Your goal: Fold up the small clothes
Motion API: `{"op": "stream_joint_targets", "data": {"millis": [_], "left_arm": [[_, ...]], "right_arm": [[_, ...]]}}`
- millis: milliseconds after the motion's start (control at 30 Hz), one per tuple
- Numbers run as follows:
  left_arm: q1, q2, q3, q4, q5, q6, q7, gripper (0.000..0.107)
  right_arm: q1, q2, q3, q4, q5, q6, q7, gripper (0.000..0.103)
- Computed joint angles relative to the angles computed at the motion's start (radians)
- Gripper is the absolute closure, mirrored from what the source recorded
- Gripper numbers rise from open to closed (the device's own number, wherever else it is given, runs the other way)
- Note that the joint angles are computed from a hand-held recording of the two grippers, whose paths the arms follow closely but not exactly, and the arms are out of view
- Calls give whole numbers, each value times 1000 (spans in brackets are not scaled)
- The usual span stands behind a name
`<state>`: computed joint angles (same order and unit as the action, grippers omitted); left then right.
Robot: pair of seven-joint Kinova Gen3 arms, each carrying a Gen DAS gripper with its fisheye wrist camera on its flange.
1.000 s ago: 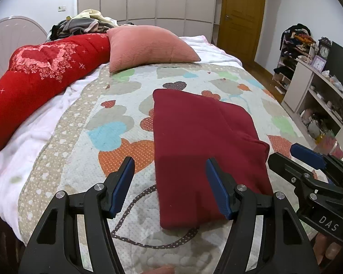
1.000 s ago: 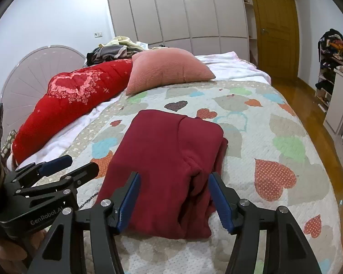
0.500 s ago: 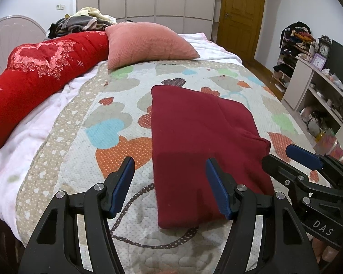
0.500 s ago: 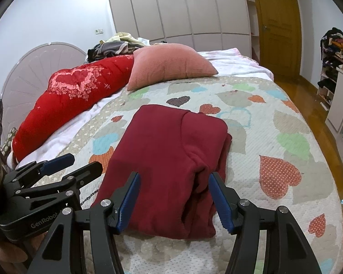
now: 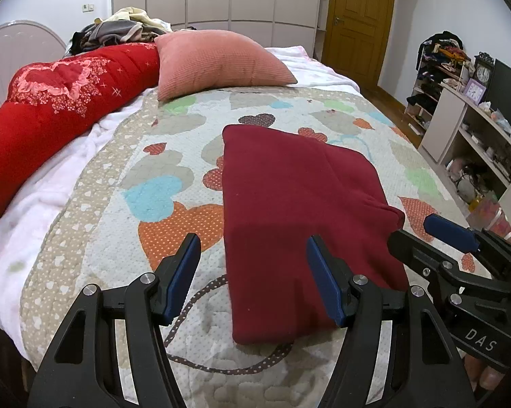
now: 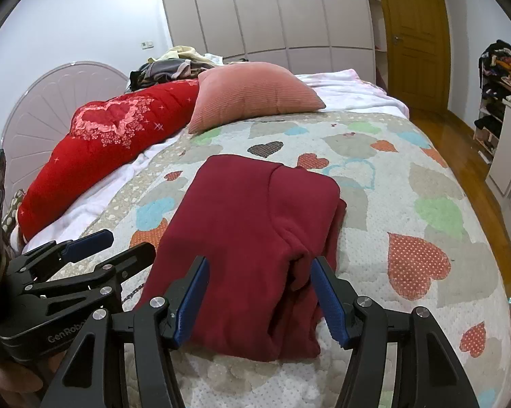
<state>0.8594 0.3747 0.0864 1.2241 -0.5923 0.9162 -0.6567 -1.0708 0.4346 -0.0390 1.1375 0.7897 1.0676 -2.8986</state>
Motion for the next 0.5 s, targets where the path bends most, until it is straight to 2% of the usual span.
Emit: {"op": "stream_joint_targets", "data": {"millis": [500], "left_arm": [[-21, 12, -2, 1, 24, -29, -34, 43]], "right_arm": [[22, 13, 2, -8, -47, -20, 35, 43]]}}
